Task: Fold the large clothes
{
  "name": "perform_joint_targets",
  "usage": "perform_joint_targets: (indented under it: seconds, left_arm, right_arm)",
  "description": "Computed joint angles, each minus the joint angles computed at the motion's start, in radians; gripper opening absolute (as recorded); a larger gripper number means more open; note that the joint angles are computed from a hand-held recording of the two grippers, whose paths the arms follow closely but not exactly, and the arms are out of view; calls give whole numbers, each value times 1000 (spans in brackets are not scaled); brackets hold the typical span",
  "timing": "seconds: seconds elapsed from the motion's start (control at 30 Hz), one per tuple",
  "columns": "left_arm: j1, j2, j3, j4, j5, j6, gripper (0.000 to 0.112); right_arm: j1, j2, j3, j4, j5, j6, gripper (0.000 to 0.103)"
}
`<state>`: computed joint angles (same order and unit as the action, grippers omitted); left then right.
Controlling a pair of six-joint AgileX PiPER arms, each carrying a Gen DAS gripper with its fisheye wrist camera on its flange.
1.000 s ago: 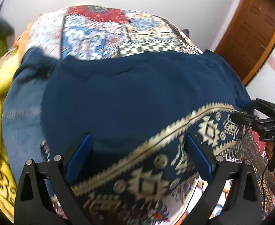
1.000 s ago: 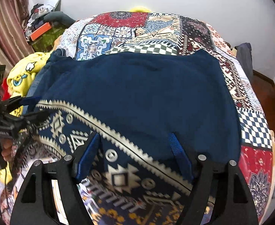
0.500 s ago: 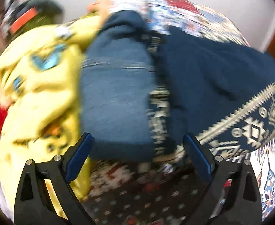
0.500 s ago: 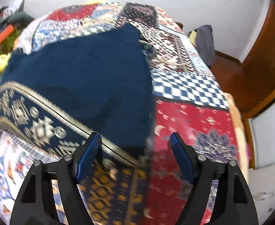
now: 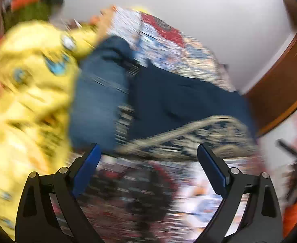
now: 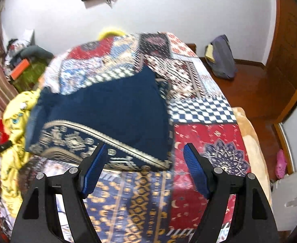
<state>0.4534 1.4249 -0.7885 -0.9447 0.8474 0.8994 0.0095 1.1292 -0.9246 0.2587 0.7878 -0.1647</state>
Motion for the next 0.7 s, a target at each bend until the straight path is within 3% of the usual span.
perform_joint_targets:
  seconds: [0.07,0.17,0.33,0.43,0.7]
  left_arm:
    - [-8,67,-1,-95,52,27,97]
    - [-35,138,24,-190,63,39,93]
    - [1,321,27,-331,147,112,78]
    - [-5,377,11,-382,131,133,69]
    - [-35,416,-32,-492,96,203,68]
  right_arm:
    - [25,-14,-1,-4,0,1,74]
    - [75,-22,6,-28,-17,20,74]
    - [110,-9,29,-38,-36,30,74]
    - [120,11,36,-36,-45,40,74]
    - [115,84,36,16,-68,25,74]
